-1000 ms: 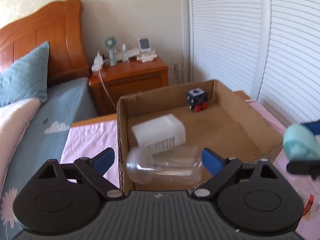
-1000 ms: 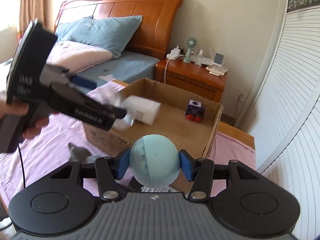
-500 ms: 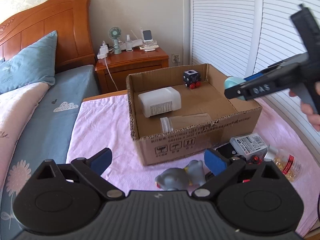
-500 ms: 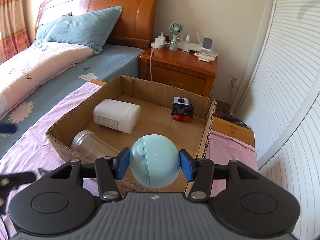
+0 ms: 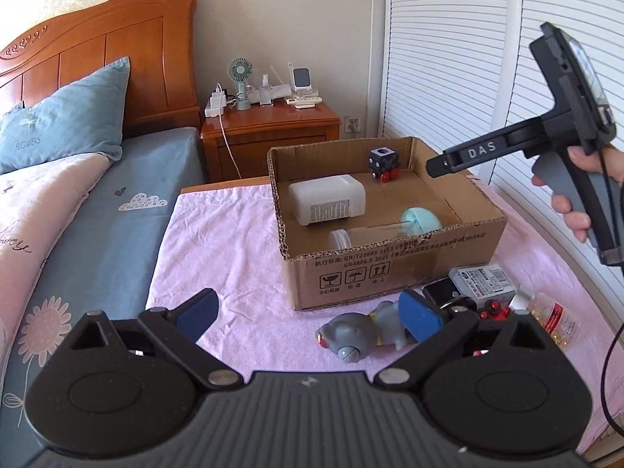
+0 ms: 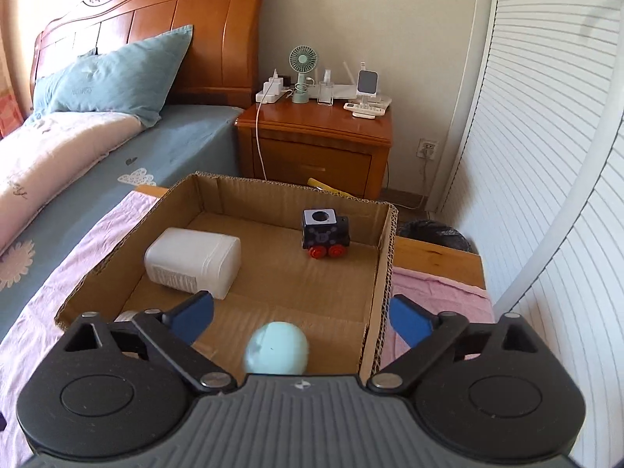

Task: Organize rigid objects
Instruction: 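Lower the clear jar into the box with the left tool while the right tool drops the teal case in, then move the right tool toward the gold capsule bottle with red label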

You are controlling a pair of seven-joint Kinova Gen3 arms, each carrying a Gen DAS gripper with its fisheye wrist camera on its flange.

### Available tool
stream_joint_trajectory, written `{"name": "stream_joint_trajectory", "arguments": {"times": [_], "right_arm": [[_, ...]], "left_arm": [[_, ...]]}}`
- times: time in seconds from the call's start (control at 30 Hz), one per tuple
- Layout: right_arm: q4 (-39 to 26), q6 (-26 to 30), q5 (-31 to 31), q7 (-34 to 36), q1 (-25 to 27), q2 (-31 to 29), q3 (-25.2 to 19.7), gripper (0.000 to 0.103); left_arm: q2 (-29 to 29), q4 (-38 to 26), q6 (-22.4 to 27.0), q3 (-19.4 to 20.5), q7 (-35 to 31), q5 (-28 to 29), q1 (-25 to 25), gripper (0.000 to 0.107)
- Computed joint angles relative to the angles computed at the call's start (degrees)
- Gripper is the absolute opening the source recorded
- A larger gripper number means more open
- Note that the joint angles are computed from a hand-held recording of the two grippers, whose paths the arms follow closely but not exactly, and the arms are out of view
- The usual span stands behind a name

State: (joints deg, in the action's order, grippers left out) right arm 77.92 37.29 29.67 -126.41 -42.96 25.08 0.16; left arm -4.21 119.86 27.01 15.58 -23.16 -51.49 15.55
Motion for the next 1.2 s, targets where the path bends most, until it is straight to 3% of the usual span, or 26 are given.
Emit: {"name": "stream_joint_trajectory", "arguments": {"times": [0.27, 0.43, 0.73, 0.93, 1.2], "right_arm": [[4.61, 4.32, 3.81, -5.56, -3.02, -4.02, -0.47, 0.103], [7.45, 7.75, 5.67, -9.14, -3.08, -5.37, -1.76, 0.103], [5.95, 17.39, 0.88, -11.85, -0.57, -2.74, -3.98, 0.103], [5.09, 18.93, -2.11, -12.71, 0.53, -1.1, -4.05, 0.103], [6.48, 21.14, -0.17, -15.68, -1.6, -1.94, -3.77, 0.103]], "left_arm": [[-1.11, 0.68, 0.38, 0.45, -2.26, 3.26, 0.43, 0.098], [-0.36, 1.14, 3.61, 2.54, 2.91, -0.77, 1.32, 0.098], [-0.69, 2.79, 1.34, 2.05, 5.44, -2.3, 2.5, 0.098], [-0.74, 2.76, 0.11, 1.41, 2.77, 0.41, 2.54, 0.098], [-0.98, 3.36, -0.77, 1.82, 2.74, 0.59, 1.66, 0.098]]}}
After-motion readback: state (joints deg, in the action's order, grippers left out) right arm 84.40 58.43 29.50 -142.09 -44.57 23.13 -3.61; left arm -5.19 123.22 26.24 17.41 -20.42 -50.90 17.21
